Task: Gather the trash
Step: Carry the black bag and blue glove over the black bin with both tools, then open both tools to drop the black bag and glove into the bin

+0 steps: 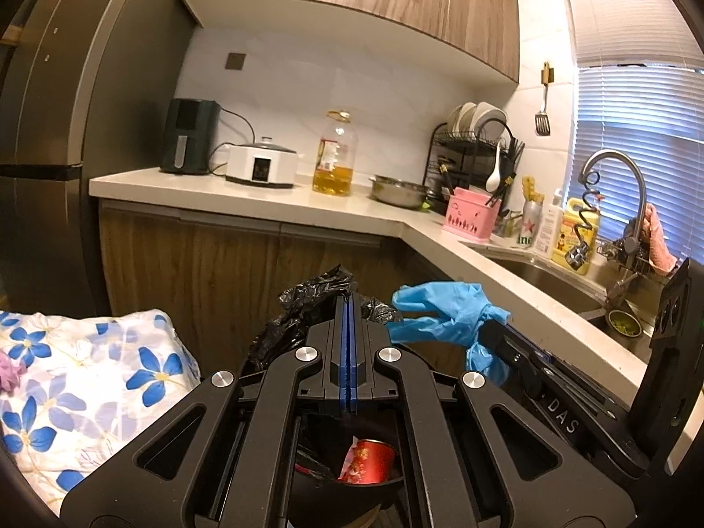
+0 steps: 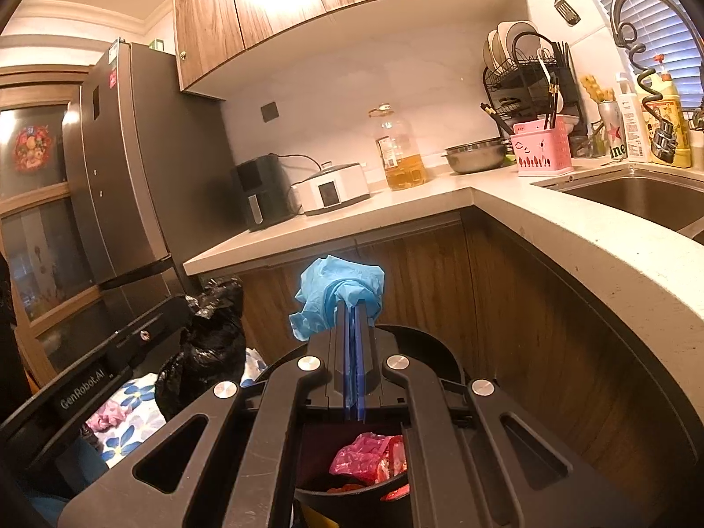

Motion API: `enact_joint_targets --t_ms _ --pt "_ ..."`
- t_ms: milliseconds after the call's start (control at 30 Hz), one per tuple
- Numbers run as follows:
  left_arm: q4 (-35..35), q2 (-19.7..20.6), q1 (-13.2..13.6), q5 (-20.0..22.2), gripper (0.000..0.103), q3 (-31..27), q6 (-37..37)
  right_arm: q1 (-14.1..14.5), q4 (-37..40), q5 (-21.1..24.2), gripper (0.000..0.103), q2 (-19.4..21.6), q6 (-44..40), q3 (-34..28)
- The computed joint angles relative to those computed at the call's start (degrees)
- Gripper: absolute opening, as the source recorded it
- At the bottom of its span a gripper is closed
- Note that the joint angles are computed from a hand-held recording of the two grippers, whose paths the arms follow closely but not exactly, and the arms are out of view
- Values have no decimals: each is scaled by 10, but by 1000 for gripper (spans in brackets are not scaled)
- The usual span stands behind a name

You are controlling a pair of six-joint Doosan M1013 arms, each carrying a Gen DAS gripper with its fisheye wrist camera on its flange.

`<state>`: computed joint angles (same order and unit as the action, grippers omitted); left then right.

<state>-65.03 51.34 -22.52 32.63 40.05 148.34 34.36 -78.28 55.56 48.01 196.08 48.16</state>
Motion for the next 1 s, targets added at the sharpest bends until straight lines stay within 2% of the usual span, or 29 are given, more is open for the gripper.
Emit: enact_joint_targets --t_ms 333,400,467,500,533,567,600,667,767,833,933,1000 --pt "62 34 -2 32 0 -57 -68 -9 19 -13 3 6 -13 -9" --pt "86 39 -3 33 4 -67 -88 -11 27 -18 4 7 -16 -11" --pt "97 44 -3 39 15 -73 -98 -14 38 -21 6 8 -20 -12" --pt "104 45 -3 38 18 -75 -105 -15 42 -22 11 8 -21 -12" --pt "107 45 -3 35 32 -74 -107 -16 44 -24 14 8 -19 -11" --pt "105 46 -2 35 47 -74 -108 -16 45 -23 22 8 -18 -10" --pt "99 46 -2 33 50 -72 -106 -16 45 -20 28 9 -17 -11" --pt "105 46 0 27 59 -73 -120 -16 47 -16 29 9 -17 -11" --pt "109 50 3 35 62 -80 -135 -15 52 -6 30 9 -16 -11" --pt "116 45 4 28 66 -71 -139 -12 46 3 39 9 -13 -10" --pt "106 24 5 -8 75 -30 -118 -7 44 13 49 11 -26 -16" --pt "92 8 7 -36 77 2 -98 -4 43 18 57 13 -38 -21"
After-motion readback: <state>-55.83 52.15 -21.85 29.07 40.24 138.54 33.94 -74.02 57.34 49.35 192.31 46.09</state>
